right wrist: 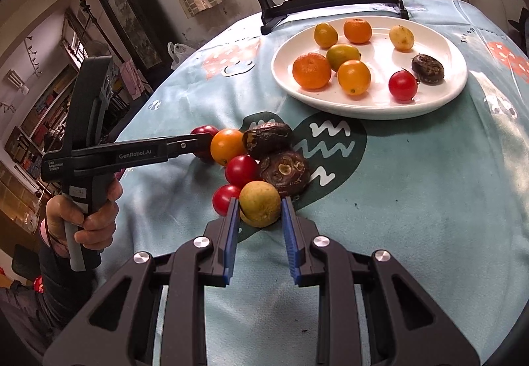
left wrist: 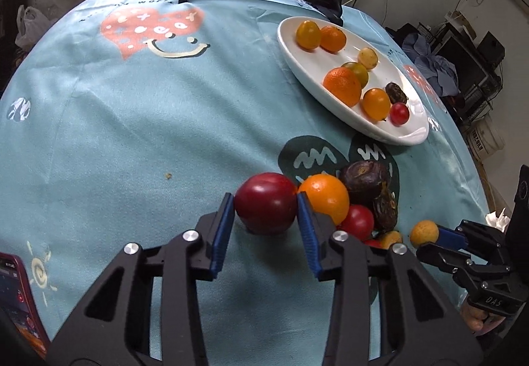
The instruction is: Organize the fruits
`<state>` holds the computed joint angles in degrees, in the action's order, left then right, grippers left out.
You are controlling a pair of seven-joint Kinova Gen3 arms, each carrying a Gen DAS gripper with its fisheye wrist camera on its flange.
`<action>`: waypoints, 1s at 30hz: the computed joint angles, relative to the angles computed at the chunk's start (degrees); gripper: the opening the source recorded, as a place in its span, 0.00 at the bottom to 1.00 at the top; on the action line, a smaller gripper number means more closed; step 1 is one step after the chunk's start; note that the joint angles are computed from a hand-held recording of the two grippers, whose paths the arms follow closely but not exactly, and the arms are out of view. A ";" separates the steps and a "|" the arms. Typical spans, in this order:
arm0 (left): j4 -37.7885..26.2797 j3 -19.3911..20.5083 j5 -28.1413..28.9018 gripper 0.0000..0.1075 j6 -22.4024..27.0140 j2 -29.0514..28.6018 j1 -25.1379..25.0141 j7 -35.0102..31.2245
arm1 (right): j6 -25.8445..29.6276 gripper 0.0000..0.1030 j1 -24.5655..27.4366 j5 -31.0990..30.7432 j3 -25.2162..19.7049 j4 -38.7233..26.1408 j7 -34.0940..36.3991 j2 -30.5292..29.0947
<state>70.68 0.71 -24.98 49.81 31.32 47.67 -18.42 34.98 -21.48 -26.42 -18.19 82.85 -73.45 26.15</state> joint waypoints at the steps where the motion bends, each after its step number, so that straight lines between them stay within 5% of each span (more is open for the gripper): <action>1: -0.27 -0.12 -0.42 0.36 0.47 0.16 0.40 -0.03 | -0.12 0.26 0.00 -0.02 0.00 0.06 0.03 -0.02; 14: -1.23 -1.07 -3.12 0.36 1.18 1.31 2.03 1.70 | -5.14 0.25 1.18 -1.10 -1.39 2.80 1.36 -1.33; 19: -0.09 -2.82 -5.70 0.36 -0.06 0.22 3.77 5.41 | -11.98 0.25 4.08 -5.48 -3.74 6.01 4.07 -2.72; 25: -9.99 -2.47 -9.90 0.36 4.33 4.02 4.75 1.77 | -21.46 0.25 -7.40 2.87 10.36 4.99 -7.12 -3.00; 30: -23.26 -2.09 -8.90 0.36 6.96 10.66 2.99 -8.10 | -20.06 0.25 -14.18 12.06 20.47 -1.23 -18.08 1.26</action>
